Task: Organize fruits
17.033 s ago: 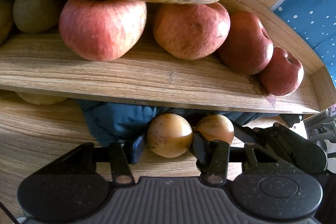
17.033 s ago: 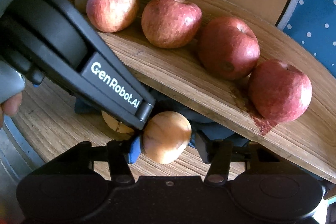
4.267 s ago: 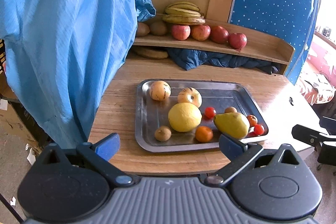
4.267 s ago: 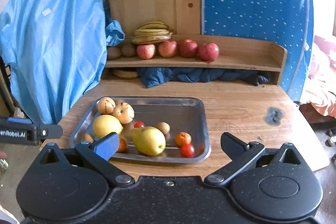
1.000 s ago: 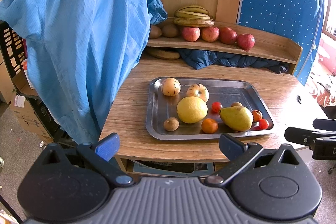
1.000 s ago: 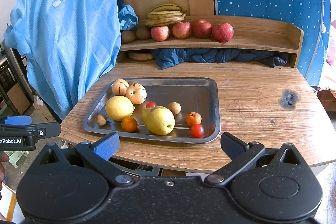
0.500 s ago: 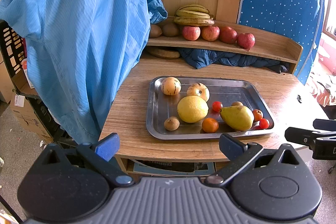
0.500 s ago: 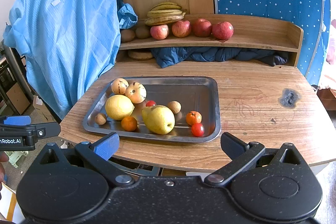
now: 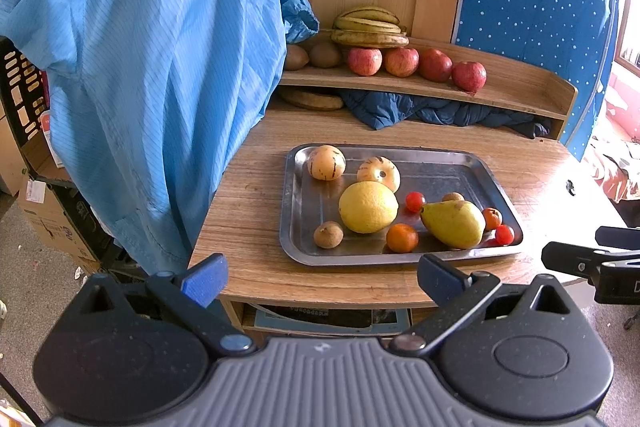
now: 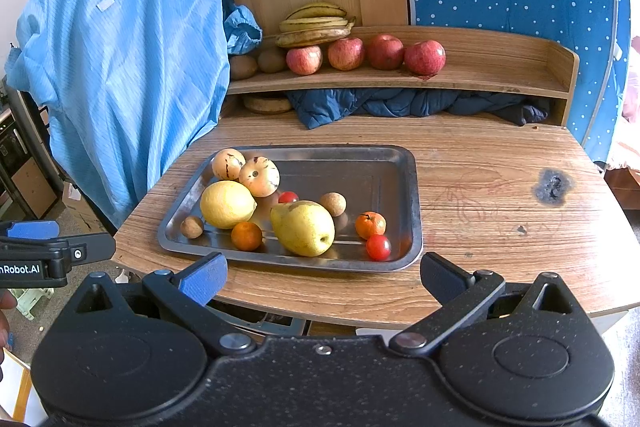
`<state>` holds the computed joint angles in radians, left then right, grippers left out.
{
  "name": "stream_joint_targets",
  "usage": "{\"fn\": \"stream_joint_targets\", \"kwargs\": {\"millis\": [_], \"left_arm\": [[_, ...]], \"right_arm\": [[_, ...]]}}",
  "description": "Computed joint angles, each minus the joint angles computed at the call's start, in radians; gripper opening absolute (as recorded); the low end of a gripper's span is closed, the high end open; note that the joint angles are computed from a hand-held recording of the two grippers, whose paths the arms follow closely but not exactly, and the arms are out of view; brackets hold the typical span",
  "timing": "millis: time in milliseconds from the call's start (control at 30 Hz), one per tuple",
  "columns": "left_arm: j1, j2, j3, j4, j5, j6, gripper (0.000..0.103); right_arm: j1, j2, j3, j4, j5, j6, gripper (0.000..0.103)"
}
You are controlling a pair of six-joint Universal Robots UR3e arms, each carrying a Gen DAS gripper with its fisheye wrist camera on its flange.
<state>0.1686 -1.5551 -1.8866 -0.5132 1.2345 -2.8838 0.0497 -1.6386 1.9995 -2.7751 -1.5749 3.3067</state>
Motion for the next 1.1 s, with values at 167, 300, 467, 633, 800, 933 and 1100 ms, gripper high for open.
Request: {"fn": "stream_joint_targets", "kwargs": {"millis": [167, 300, 467, 633, 800, 933, 1100], "left_arm": [[0.006, -0.008, 0.005, -0.009, -0.008, 0.012, 0.102], [0.006, -0.018, 0.023, -0.03, -0.009, 0.019, 0.102], [0.008, -0.026, 0.038, -0.049, -0.012, 0.029, 0.102], [0.008, -0.046, 0.062, -0.063, -0.015, 0.037, 0.102], [0.013, -0.07, 0.086, -0.079, -0.026, 0.05, 0.102], [0.014, -0.095, 0.114, -0.099, -0.029, 0.068, 0.102], [0.012, -0.135, 0.159, -0.132, -0.02, 0.096, 0.102]], "right_arm": [[0.007, 0.008, -0.007, 0.005, -0.006, 0.006, 0.102], [0.009, 0.006, -0.017, 0.023, -0.008, 0.009, 0.102], [0.012, 0.008, -0.025, 0.037, -0.011, 0.015, 0.102], [0.017, 0.019, -0.039, 0.048, -0.018, 0.024, 0.102], [0.024, 0.042, -0.065, 0.06, -0.028, 0.033, 0.102], [0.035, 0.066, -0.09, 0.068, -0.042, 0.042, 0.102], [0.052, 0.103, -0.13, 0.089, -0.066, 0.057, 0.102]]}}
